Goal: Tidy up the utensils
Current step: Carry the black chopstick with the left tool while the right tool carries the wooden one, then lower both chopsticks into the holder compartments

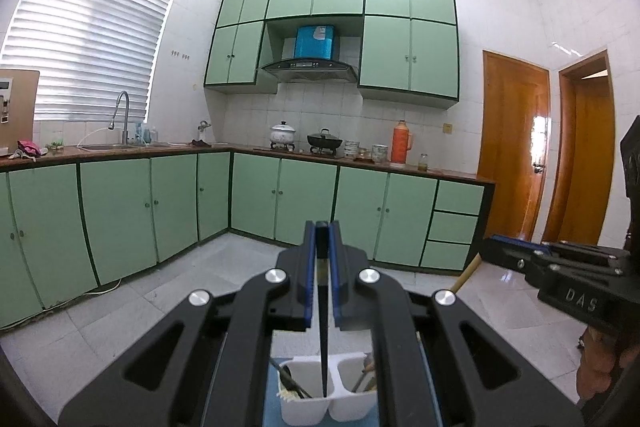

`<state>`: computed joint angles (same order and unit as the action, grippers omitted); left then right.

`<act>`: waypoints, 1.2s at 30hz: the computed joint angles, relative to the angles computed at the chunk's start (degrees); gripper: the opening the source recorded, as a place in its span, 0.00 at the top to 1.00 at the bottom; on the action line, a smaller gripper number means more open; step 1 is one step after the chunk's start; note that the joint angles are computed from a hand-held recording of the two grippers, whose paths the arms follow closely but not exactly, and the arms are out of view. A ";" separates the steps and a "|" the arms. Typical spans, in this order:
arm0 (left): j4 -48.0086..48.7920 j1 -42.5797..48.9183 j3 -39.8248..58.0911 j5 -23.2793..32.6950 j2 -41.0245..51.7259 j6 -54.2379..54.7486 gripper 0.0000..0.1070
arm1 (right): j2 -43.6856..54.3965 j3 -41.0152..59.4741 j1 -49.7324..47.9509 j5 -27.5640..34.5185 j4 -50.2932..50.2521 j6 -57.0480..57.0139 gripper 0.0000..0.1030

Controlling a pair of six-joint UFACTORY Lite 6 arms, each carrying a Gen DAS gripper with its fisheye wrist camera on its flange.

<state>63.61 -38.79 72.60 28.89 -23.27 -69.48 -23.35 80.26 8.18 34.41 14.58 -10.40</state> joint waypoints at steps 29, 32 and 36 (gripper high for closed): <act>14.94 13.75 -15.47 -15.01 8.12 -20.24 0.94 | 3.94 -21.54 1.97 -15.02 4.41 -1.39 0.93; 13.41 14.72 -15.73 -15.62 7.70 -18.78 0.94 | 3.58 -21.60 1.44 -14.40 4.78 -1.44 0.93; 8.17 15.69 -15.41 -15.68 6.99 -13.98 0.85 | 4.02 -20.48 1.35 -13.65 2.68 0.82 0.93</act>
